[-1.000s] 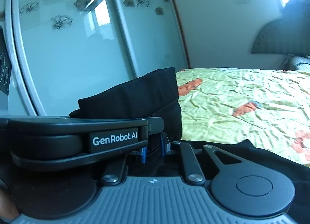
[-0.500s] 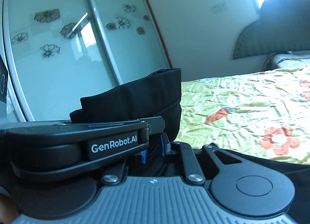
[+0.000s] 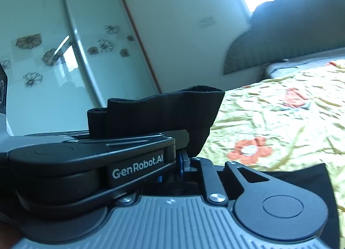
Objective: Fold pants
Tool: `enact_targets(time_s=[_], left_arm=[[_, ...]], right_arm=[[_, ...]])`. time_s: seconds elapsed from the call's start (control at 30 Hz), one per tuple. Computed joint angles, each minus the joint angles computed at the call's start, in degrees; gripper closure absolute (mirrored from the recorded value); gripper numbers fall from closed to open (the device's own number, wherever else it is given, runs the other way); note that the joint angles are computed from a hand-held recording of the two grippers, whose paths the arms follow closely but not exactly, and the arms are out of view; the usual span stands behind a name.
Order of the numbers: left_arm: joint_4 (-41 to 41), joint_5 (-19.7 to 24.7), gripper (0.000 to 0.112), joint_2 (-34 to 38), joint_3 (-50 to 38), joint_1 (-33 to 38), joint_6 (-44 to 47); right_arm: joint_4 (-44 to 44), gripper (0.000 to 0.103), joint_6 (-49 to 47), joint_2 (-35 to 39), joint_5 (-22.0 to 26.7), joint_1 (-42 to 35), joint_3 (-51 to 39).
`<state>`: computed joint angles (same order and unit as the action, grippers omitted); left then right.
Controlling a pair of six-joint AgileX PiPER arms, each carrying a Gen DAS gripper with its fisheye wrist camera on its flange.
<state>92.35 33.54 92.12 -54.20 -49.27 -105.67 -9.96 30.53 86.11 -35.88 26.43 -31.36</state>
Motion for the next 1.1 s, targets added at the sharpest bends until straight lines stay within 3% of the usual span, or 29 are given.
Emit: enact_targets(time_s=[0.63, 1.1], left_arm=[[-4.9, -6.7, 0.086, 16.8, -14.1, -3.3, 4.5], [-5.6, -9.4, 0.085, 20.1, -16.0, -3.6, 5.2]], right_arm=[[-9.1, 0.088, 9.4, 4.1, -10.1, -16.2, 9.1], [-10.6, 0.088, 10.1, 7.4, -14.0, -20.1, 12.4]])
